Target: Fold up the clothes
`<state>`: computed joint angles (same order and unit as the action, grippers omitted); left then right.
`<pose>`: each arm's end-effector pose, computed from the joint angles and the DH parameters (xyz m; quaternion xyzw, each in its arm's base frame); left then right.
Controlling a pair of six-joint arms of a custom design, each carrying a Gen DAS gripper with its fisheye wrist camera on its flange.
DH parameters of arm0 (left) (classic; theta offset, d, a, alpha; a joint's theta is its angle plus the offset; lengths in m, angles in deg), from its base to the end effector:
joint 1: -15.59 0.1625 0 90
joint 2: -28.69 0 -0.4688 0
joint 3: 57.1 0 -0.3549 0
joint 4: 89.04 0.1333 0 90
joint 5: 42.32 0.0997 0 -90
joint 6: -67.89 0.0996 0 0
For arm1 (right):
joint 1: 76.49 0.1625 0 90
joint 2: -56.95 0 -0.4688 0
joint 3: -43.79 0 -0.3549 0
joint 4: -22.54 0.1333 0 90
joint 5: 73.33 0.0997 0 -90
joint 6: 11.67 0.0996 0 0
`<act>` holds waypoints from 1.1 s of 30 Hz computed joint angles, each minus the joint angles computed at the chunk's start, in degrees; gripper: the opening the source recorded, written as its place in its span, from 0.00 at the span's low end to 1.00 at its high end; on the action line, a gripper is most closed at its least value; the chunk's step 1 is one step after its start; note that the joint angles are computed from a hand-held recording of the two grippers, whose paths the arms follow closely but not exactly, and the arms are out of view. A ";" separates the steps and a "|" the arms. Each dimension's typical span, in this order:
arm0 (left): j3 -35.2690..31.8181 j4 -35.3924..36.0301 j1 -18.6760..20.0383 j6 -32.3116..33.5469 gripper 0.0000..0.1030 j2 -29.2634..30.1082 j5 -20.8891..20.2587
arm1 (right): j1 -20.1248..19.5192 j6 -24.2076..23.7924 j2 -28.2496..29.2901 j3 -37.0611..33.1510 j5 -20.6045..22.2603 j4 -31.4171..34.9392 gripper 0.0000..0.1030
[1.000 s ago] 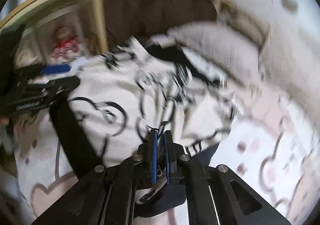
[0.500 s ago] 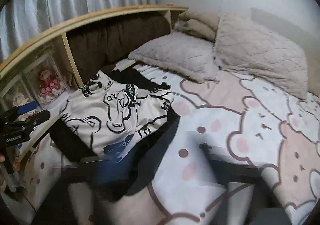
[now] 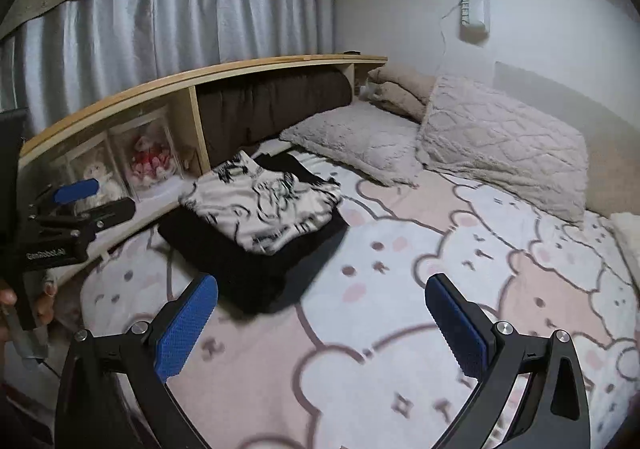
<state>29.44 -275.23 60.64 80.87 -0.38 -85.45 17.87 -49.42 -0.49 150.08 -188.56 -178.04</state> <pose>-0.3636 -0.6558 0.1003 0.3039 0.8212 -0.3957 0.2770 0.1371 -0.6037 0.3355 0.1964 -0.8220 0.4257 0.3234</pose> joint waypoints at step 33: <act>16.24 -10.05 -11.42 -11.56 1.00 -1.41 3.69 | -3.21 -0.71 -17.50 26.81 -4.84 -25.96 1.00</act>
<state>45.68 -285.29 49.22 69.31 -1.79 -81.76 14.66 -50.13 -17.99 176.89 -193.40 -204.01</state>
